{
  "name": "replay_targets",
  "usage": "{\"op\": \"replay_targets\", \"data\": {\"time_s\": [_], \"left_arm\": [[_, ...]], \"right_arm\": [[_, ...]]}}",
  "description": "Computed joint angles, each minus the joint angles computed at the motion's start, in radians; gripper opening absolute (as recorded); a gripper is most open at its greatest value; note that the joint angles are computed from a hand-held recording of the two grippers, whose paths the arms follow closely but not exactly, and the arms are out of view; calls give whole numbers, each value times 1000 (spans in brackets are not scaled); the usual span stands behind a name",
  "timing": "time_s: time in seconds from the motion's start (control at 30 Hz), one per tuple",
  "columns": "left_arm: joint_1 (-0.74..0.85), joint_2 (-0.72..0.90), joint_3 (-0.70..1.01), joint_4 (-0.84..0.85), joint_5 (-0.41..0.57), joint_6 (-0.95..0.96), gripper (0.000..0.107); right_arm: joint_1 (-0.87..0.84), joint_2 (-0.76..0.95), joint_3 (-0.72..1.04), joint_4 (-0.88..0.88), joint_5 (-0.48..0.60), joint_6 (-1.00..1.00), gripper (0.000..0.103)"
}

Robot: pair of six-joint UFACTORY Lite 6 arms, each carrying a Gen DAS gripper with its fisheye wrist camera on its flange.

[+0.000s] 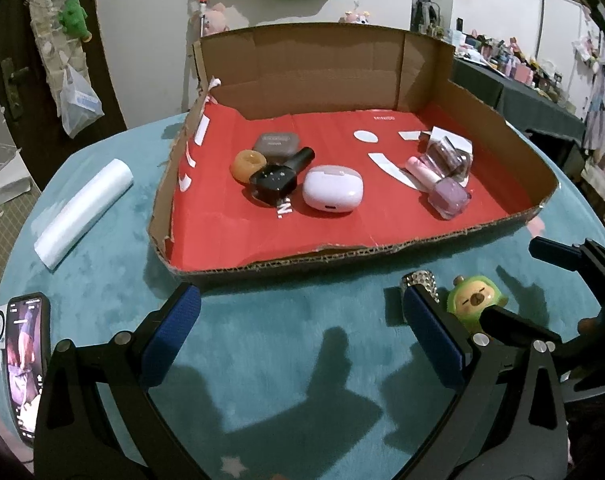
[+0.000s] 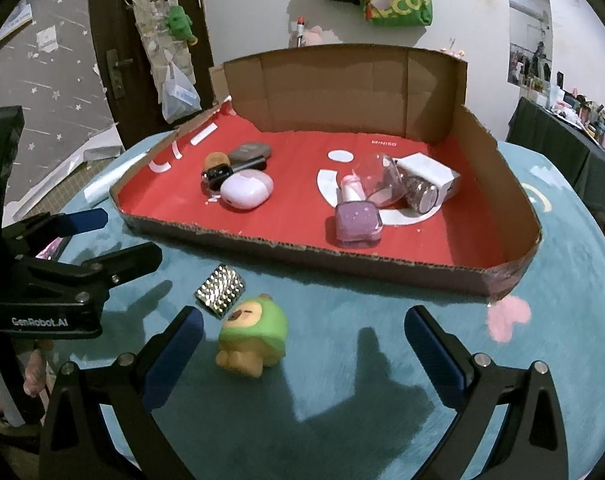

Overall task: Organize rigid objects
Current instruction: 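Grasp the green figurine with the right tool while the left tool grasps the studded silver cylinder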

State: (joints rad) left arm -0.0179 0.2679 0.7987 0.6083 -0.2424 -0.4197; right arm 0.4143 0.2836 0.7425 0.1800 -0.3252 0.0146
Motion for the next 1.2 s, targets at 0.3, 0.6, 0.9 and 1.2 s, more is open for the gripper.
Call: {"op": "replay_targets", "data": {"time_s": [0.3, 0.6, 0.9, 1.2], "left_arm": [[-20, 8, -7, 51, -1, -44, 103], [-5, 15, 1, 102, -1, -95, 103], [-19, 24, -3, 112, -6, -91, 103], [5, 10, -3, 244, -25, -229, 103]], "right_arm": [[12, 51, 20, 3, 11, -23, 103], [19, 125, 79, 80, 30, -105, 103], [-15, 117, 70, -8, 16, -13, 103], [-62, 62, 27, -105, -2, 54, 103]]}}
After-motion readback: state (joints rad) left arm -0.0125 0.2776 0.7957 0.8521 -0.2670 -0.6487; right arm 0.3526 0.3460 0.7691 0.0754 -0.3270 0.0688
